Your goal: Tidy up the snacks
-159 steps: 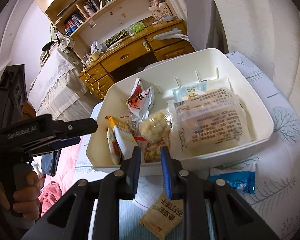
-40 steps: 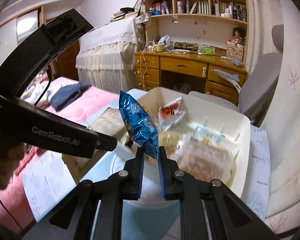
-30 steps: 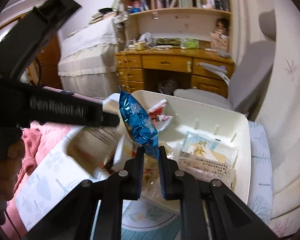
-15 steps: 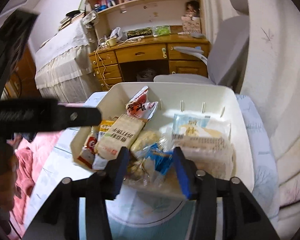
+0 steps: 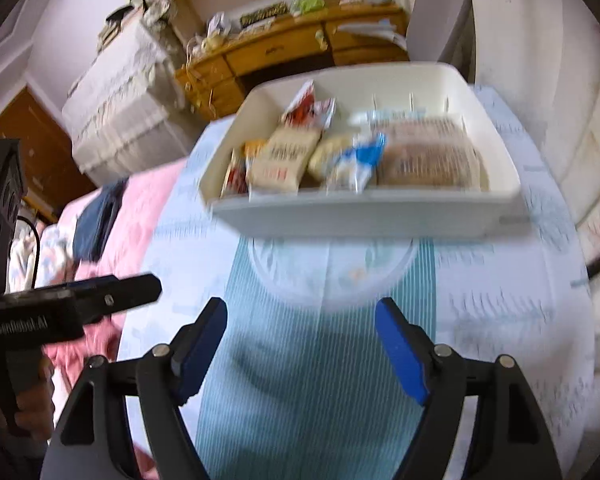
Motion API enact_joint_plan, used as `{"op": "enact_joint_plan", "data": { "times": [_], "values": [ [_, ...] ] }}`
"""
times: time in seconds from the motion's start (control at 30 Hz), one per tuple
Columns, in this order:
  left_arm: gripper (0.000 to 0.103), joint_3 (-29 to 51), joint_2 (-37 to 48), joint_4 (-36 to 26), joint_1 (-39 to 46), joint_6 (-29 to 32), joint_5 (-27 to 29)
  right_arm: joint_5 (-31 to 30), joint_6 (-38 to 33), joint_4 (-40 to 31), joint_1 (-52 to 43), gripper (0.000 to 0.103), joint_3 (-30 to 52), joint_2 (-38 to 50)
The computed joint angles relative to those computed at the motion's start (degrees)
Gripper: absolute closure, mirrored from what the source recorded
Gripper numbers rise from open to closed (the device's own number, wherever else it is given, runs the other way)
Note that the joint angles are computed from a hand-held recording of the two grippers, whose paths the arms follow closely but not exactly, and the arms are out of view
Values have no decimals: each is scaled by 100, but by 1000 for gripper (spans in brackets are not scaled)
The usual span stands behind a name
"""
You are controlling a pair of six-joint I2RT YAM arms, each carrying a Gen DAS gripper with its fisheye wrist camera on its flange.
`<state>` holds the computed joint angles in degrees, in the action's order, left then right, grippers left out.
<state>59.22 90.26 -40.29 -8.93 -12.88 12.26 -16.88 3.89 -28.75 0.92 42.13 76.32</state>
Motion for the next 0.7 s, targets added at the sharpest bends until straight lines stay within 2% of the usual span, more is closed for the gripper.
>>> {"op": "enact_joint_plan", "data": {
  "times": [0.13, 0.3, 0.47, 0.6, 0.7],
  "values": [
    [13, -395, -956, -136, -285, -523, -268, -260, -500, -1076, -352, 19, -54, -695],
    [13, 74, -1640, -1115, -932, -1080, -594, -609, -1295, -2644, -1087, 15, 448, -1320],
    [3, 565, -2076, -1739, -1738, -1424, -777, -799, -2354, -4141, -2011, 11, 1229, -1805],
    [1, 738, -2327, -2000, -2428, -1770, -1175, -1031, -3011, -4985, -2672, 7, 1718, -1888],
    [1, 784, -2478, -2144, -2741, -2004, -1289, -842, -3126, -5404, -2834, 7, 2041, -2110]
  ]
}}
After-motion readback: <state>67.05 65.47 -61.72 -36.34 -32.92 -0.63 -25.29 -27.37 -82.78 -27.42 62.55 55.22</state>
